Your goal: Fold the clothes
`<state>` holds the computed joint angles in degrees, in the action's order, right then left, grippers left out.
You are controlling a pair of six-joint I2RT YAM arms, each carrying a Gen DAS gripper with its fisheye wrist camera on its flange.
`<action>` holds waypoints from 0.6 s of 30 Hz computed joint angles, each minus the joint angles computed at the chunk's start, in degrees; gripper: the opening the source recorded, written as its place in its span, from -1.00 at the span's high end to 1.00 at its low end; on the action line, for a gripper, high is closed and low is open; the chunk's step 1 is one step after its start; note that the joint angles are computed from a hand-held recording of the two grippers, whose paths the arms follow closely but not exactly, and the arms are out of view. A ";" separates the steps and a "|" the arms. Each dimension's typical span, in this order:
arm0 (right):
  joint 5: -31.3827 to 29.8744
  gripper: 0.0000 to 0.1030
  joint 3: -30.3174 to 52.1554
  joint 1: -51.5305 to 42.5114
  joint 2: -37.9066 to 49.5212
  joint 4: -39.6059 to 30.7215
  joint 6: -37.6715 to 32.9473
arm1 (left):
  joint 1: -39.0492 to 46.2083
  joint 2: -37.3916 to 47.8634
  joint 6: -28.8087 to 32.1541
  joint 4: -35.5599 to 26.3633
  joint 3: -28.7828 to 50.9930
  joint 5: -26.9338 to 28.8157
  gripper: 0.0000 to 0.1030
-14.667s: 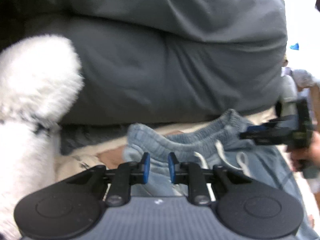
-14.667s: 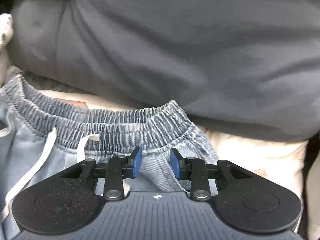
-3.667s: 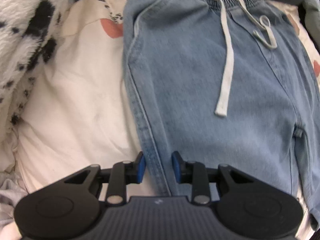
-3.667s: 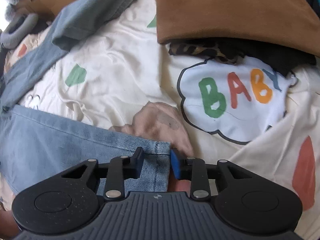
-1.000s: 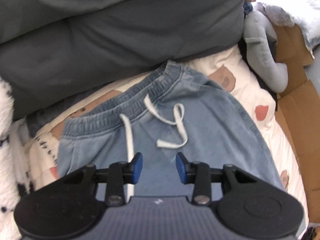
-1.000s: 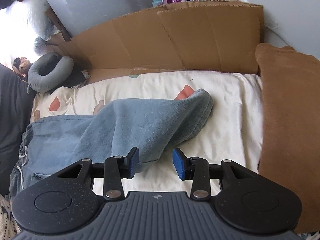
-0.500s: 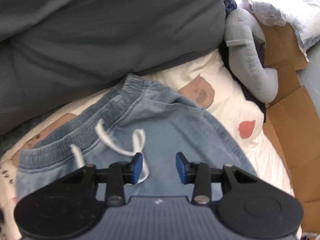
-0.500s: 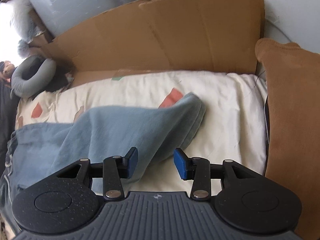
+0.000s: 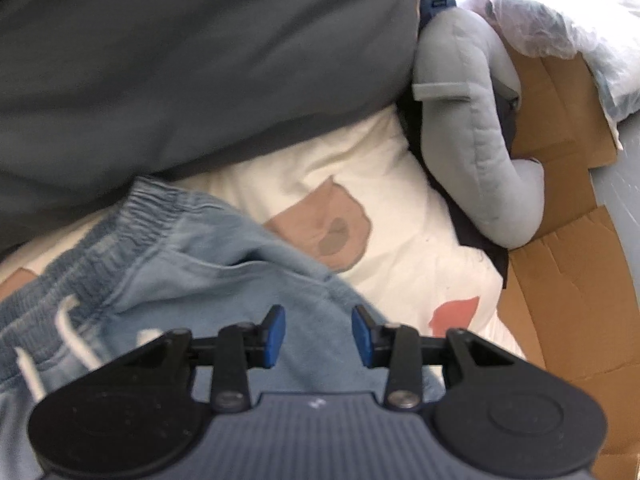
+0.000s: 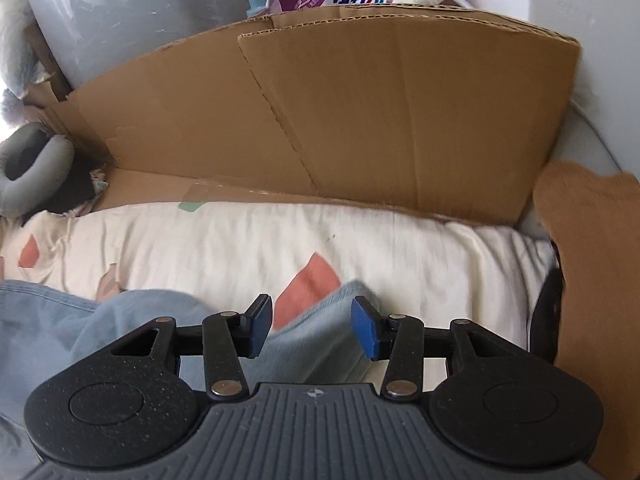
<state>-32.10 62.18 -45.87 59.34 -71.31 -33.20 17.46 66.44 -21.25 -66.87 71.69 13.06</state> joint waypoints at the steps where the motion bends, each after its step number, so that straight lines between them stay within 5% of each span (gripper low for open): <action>1: 0.72 0.01 -0.28 1.25 0.39 1.51 1.27 | -1.18 0.53 -1.25 1.09 -0.47 -0.10 0.24; 8: 2.99 0.01 -3.05 5.72 3.64 10.82 6.16 | -9.41 3.45 -9.37 7.58 -3.90 -0.85 0.24; 16: 4.03 -0.02 -7.42 8.69 5.42 14.73 1.59 | -14.22 7.67 -12.80 11.96 -6.67 -1.93 0.24; 18: 4.26 -0.16 -8.44 9.09 5.01 15.02 -0.30 | -14.97 8.41 -13.19 12.34 -7.44 -2.17 0.22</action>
<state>-27.84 53.74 -36.79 64.34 -56.29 -33.50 2.49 74.85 -34.44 -54.53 64.25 10.89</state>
